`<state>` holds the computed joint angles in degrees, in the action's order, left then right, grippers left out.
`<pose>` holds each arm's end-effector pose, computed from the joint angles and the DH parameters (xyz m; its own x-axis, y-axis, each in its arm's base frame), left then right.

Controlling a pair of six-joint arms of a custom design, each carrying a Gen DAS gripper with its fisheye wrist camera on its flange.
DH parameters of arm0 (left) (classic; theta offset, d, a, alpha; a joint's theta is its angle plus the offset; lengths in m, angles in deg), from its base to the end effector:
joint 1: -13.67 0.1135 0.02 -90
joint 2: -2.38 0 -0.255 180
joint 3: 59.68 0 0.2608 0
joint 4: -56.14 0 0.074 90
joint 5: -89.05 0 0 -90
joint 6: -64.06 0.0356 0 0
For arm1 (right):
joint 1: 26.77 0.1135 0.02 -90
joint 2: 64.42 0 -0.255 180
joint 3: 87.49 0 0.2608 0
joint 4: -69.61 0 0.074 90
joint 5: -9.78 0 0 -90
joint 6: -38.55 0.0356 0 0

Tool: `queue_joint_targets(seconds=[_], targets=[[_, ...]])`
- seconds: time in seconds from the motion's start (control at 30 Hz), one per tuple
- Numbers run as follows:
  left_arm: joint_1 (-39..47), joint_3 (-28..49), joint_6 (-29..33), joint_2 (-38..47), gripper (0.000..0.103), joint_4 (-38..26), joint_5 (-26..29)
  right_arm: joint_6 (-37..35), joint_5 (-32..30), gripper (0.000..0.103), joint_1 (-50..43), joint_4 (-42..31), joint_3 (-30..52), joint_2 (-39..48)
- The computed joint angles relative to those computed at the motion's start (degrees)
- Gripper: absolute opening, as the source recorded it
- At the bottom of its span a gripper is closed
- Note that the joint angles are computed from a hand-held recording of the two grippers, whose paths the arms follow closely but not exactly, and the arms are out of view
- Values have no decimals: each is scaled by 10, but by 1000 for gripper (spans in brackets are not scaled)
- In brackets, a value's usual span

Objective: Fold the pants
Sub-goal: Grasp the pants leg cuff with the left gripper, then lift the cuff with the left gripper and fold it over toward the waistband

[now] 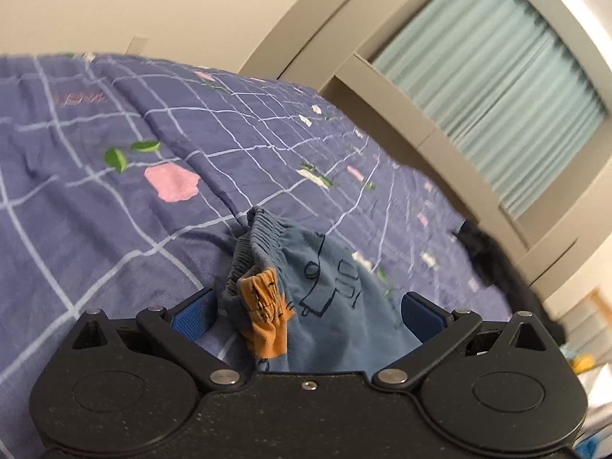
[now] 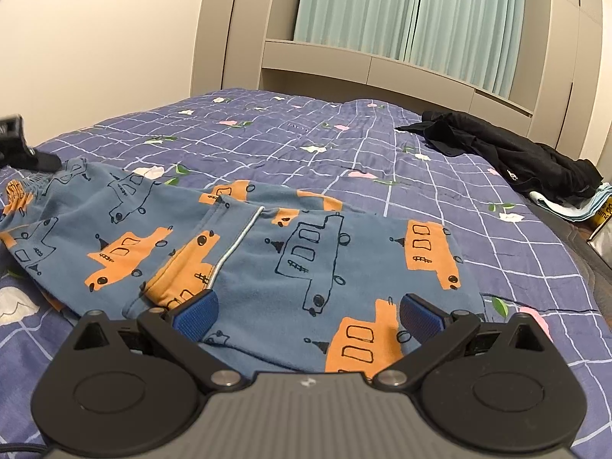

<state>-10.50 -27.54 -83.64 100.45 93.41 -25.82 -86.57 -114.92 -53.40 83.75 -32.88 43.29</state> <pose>0.2392 -0.0909 0.0769 -0.2632 -0.7224 -0.6394 -0.3513 0.6890 -0.6339 0.3081 -0.1318 0.0829 -0.4441 -0.3064 -0.8420 -0.3456 0.9256 -0.1546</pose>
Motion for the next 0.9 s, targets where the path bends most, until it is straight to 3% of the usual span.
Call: queue_joint_targets(seconds=[0.1, 0.27, 0.33, 0.57, 0.73, 0.9], targets=[[-12, -3, -31, -9, 87, -15, -25, -1, 0, 103, -1, 6, -3, 0], [-18, 10, -100, -28, 47, -97, -62, 0, -1, 103, -1, 6, -3, 0], [-15, 19, -114, -37, 38, -138, -64, 0, -2, 103, -1, 5, -3, 0], [-14, 25, -126, -47, 36, -164, -66, 2, -6, 103, -3, -2, 4, 4], [-12, 35, -117, -57, 20, -184, -58, 2, -5, 103, -3, 5, 2, 5], [-29, 47, -82, -97, 19, -217, -81, 4, -7, 103, -3, 6, 2, 6]])
